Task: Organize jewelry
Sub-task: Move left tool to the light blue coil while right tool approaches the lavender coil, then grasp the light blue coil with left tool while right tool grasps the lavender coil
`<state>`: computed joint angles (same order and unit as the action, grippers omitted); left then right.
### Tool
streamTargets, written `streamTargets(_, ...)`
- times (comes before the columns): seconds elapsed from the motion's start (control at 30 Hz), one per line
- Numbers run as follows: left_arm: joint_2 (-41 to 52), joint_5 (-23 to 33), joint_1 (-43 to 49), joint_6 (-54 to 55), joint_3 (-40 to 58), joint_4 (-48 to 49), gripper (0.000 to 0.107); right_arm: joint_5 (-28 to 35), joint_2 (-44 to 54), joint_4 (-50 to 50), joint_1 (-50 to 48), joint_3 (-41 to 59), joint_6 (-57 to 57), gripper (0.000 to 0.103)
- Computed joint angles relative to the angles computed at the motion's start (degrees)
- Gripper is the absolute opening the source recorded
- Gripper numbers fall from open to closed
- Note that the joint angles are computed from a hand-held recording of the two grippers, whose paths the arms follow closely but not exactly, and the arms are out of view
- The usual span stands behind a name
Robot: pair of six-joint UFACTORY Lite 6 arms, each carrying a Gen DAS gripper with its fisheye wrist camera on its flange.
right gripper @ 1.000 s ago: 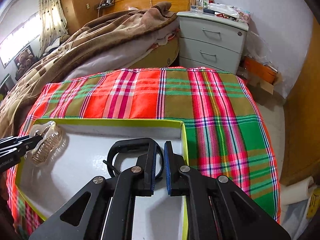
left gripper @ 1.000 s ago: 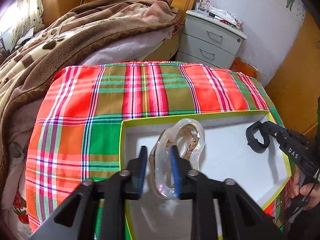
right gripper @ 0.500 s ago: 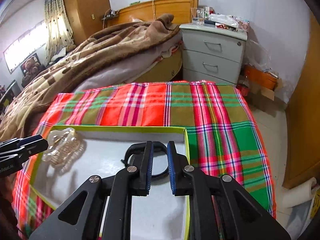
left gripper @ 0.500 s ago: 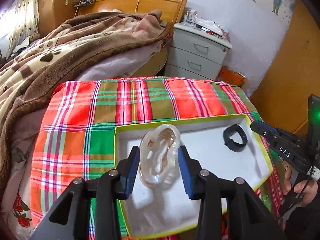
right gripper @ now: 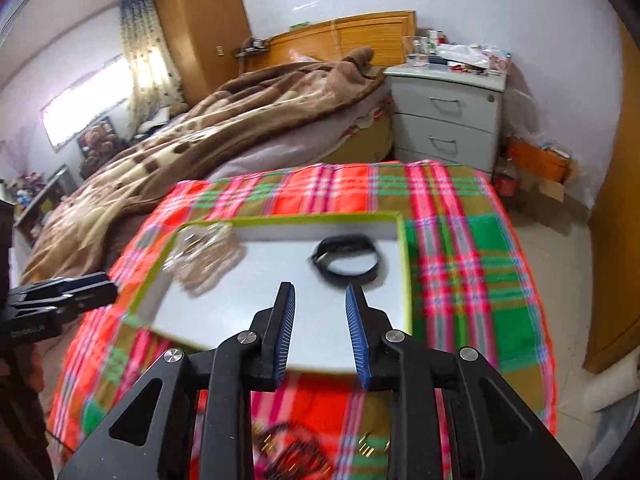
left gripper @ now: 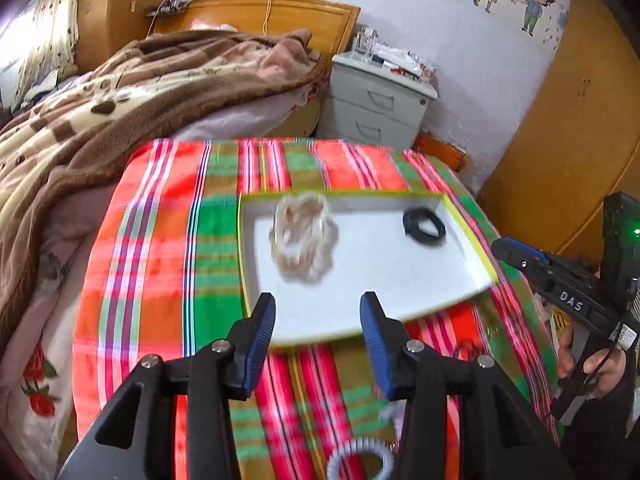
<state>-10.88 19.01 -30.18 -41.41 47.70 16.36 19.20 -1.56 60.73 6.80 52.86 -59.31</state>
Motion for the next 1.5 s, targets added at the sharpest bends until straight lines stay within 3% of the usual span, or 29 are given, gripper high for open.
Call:
streamTargets(0.1,-5.01,1.01,-2.99,-5.28,-5.62,3.55,0.046,3.86,-4.35,4.12,0.57,-5.14,-6.11,0.028)
streamTargets(0.2,-8.69,1.83,-5.96,-8.45,-10.28,4.50,0.046,3.53,-8.06,5.44,2.83,-10.04,-9.38,0.029)
streamTargets(0.3,-11.18,1.79,-7.42,-9.46,-13.81,3.25,0.046,3.68,-10.21,5.86,4.47,-13.69,-10.27,0.047)
streamTargets(0.6,-14.55,2.46,-12.78,-16.78,-19.16,5.92,0.046,4.15,-17.58,6.64,7.65,-23.03,-7.61,0.047)
streamTargets(0.77,-11.04,7.99,-19.91,-31.54,-17.88,19.40,0.046,0.76,-19.23,3.37,12.27,-25.15,0.01,0.047)
streamTargets(0.83,-10.03,8.47,-20.69,-32.87,-17.73,20.16,0.046,0.41,-18.67,3.88,13.34,-25.43,0.73,0.047)
streamTargets(0.93,-7.94,10.19,-21.20,-33.40,-17.22,19.69,0.046,-1.59,-17.29,3.14,15.44,-25.22,3.26,0.045)
streamTargets(1.1,-7.07,13.33,-24.34,-38.15,-17.80,24.53,0.046,-4.52,-15.06,0.37,18.68,-24.48,7.99,0.027)
streamTargets(1.27,-8.24,13.32,-24.71,-39.48,-18.98,25.92,0.044,-4.61,-12.95,2.40,19.51,-23.37,6.33,0.027)
streamTargets(1.5,-10.80,13.58,-23.95,-40.50,-20.85,26.63,0.028,-3.84,-7.62,2.11,20.20,-19.78,6.21,0.027)
